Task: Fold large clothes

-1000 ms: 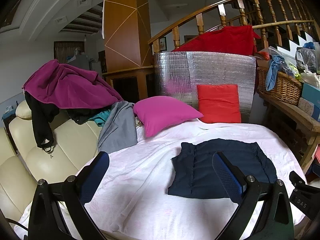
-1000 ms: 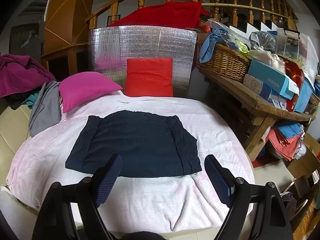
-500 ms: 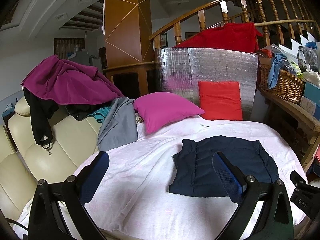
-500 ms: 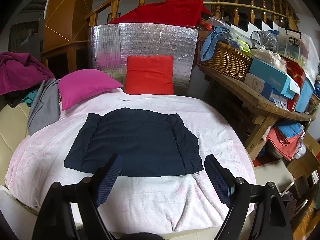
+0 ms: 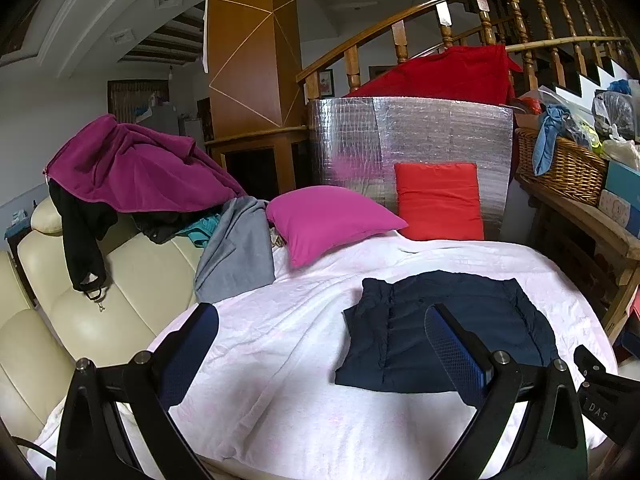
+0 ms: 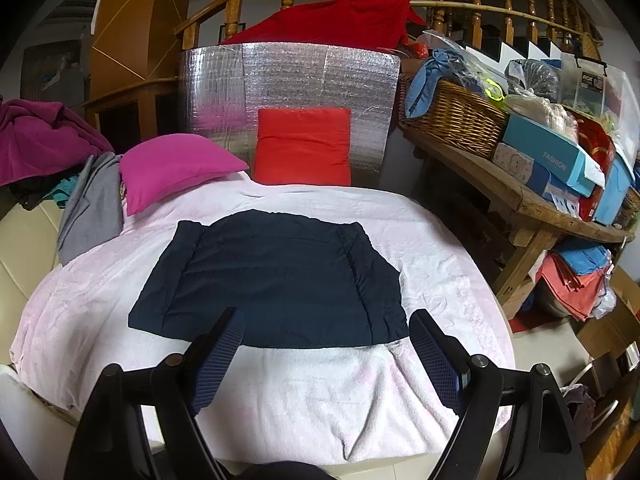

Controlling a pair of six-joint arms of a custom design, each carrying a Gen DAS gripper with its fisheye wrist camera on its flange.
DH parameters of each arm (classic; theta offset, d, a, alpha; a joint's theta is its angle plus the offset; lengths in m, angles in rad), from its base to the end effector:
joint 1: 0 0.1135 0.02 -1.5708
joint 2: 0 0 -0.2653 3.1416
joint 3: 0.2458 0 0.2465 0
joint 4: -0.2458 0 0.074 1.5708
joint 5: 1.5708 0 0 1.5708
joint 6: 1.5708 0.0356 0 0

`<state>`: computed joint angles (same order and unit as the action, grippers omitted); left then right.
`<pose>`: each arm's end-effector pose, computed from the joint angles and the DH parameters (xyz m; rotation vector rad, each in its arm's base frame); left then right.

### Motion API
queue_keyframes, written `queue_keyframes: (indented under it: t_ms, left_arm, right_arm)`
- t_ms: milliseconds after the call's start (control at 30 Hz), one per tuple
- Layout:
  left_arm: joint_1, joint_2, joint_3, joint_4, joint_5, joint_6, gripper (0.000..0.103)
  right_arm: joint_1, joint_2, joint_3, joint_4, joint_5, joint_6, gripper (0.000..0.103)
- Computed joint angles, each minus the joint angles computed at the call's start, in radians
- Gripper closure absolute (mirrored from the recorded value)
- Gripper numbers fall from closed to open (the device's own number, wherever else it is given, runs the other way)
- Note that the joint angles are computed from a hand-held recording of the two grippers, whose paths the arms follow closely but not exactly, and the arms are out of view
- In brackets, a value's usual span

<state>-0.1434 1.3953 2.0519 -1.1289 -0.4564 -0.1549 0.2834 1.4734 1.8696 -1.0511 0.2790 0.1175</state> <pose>0.2208 -0.0160 0.5200 -0.2931 1.9804 0.2749 0.2691 0.0682 0.4592 -0.0304 2.1974 -0.0865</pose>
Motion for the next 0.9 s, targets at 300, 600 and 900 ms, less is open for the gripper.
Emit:
queue_keyframes:
  t_ms: [300, 600, 900]
  left_arm:
    - [0.031, -0.016, -0.029, 0.031, 0.024, 0.015, 0.001]
    - [0.064, 0.003, -0.027, 0.050, 0.045, 0.028, 0.001]
    - [0.065, 0.042, -0.011, 0.052, 0.034, 0.032, 0.001]
  right_arm:
    - [0.038, 0.020, 0.023, 0.005, 0.041, 0.007, 0.016]
    - [0.037, 0.065, 0.068, 0.009, 0.044, 0.013, 0.016]
    - [0.018, 0.126, 0.122, 0.015, 0.024, 0.011, 0.016]
